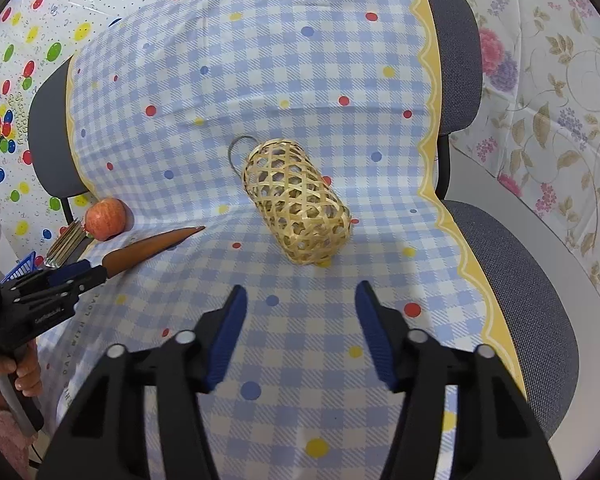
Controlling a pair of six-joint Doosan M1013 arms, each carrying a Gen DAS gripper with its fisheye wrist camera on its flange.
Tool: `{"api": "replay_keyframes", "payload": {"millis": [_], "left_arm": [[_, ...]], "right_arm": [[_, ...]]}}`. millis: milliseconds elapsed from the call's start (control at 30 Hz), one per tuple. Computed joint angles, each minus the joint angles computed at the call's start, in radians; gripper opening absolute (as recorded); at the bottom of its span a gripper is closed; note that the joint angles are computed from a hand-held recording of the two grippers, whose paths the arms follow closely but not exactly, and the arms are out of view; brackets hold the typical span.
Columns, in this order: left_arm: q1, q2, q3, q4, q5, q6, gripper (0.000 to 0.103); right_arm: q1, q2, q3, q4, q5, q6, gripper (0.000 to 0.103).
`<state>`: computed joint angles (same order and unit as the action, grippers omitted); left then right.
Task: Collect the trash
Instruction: 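Move both grippers back over the chair toward the brown piece and bamboo basket, then grasp the brown wooden piece with the left gripper while the right gripper grasps the bamboo basket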
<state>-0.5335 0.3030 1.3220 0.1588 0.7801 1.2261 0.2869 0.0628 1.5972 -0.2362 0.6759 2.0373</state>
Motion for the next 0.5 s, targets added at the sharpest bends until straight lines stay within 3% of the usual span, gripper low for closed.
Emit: {"api": "replay_keyframes", "payload": {"millis": [167,333,500], "left_arm": [[0.008,0.033,-0.034,-0.054,0.023,0.029,0.029],[0.010,0.062,-0.070,-0.082,0.048,0.062,0.013],[0.001,0.036,-0.040,-0.049,0.008,0.039,0.006]], "right_arm": [[-0.001,0.003,-0.002,0.001,0.000,-0.003,0.052],[0.001,0.001,-0.001,0.001,0.001,-0.008,0.052],[0.013,-0.009,0.004,-0.032,-0.003,0.006,0.052]]}}
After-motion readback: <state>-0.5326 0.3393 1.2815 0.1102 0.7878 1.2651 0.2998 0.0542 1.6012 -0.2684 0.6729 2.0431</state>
